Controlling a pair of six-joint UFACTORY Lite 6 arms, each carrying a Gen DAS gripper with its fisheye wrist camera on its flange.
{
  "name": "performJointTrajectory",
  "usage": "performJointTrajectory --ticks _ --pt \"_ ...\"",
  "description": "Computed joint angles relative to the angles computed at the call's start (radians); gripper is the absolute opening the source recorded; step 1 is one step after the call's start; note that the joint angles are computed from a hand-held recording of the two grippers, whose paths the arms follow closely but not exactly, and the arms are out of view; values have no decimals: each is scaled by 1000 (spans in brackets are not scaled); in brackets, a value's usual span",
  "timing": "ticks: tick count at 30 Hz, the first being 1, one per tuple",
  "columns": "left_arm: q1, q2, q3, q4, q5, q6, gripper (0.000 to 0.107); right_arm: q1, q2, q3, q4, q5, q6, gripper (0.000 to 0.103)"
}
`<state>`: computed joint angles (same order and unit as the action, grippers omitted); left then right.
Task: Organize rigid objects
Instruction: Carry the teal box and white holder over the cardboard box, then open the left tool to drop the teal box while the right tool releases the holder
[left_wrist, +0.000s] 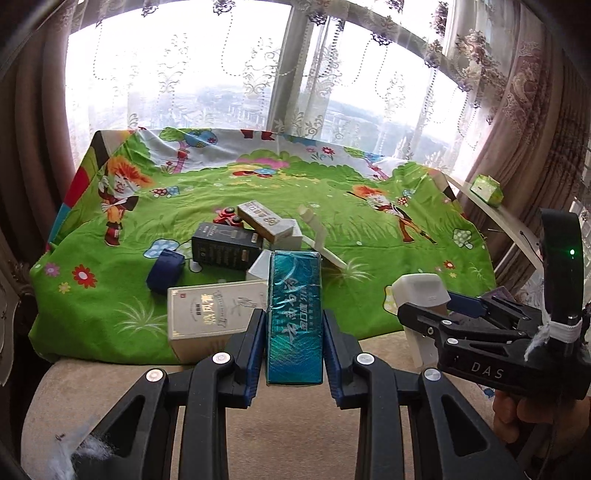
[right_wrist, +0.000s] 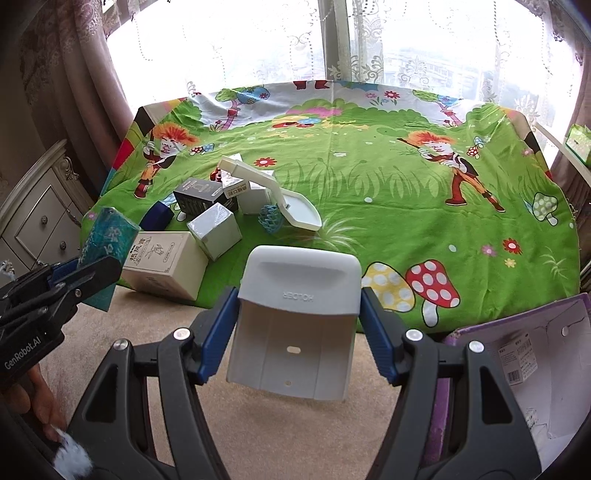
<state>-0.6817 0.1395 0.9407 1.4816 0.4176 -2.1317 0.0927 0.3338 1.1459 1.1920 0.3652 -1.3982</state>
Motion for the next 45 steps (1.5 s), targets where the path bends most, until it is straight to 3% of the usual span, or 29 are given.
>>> performJointTrajectory --ticks 10,20,31,42,45 --pt "-70 210 246 -202 -137 245 31 -189 -64 -84 40 96 -99 69" --pt "-126 434 561 -767 -193 870 31 -433 -18 -55 -8 154 -111 69" --pt "-173 666 904 -1484 -147 1652 31 -635 110 86 -83 179 -44 69" --pt "-184 851 1196 -1771 -11 1960 31 -679 156 171 -117 175 18 69" --pt "-187 873 1233 -1826 2 2015 32 -686 160 183 -122 171 38 75"
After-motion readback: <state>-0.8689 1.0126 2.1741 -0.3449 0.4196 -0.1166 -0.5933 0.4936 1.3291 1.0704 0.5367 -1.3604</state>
